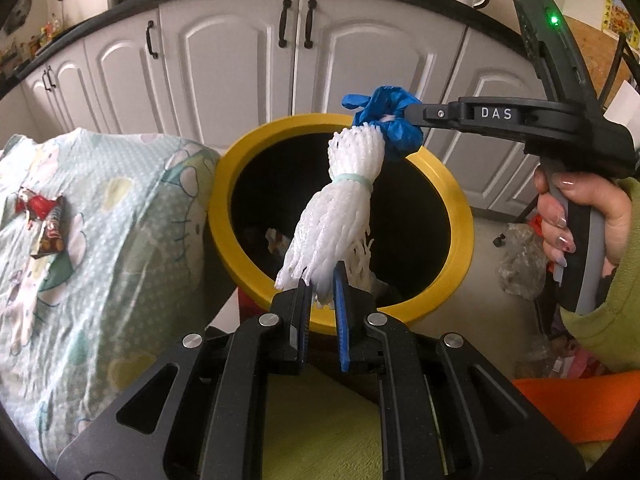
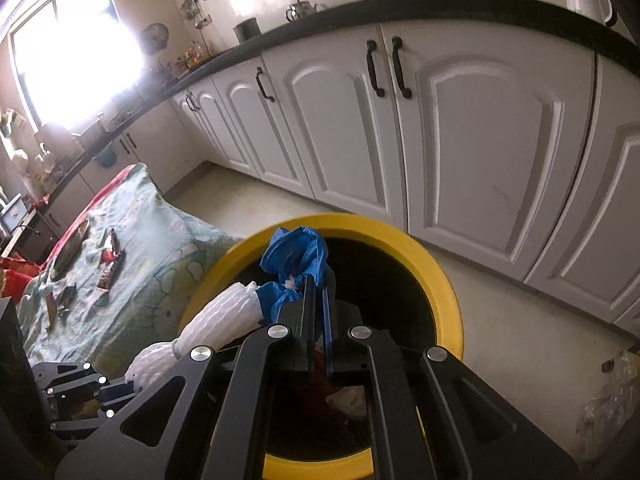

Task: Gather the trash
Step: 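Carry the mesh bundle and blue glove over the yellow bin and open both tools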

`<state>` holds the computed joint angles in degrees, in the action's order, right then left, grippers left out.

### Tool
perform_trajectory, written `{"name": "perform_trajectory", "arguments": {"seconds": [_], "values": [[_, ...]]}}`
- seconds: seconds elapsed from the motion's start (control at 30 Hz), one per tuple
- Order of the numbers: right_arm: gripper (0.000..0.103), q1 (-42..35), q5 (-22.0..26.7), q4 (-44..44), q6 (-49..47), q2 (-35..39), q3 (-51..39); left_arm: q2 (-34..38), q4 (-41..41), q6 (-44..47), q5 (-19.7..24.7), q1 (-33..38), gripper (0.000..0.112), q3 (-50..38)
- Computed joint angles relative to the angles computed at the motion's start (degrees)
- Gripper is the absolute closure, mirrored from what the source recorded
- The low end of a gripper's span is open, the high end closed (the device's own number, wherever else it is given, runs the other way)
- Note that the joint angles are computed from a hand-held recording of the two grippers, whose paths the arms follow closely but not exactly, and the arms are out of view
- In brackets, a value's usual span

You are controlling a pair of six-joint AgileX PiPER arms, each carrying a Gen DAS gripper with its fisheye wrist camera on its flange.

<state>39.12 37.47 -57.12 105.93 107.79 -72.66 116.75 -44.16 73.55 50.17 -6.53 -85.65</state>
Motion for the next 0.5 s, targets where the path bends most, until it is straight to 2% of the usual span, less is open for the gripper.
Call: {"name": "perform_trajectory", "arguments": {"seconds": [0.5], "values": [[0.099, -2.11, -3.90, 2.49, -0.35, 0.63, 1.92, 2.53, 1.99, -4.12, 1.71, -0.77, 0.105, -3.34]]}}
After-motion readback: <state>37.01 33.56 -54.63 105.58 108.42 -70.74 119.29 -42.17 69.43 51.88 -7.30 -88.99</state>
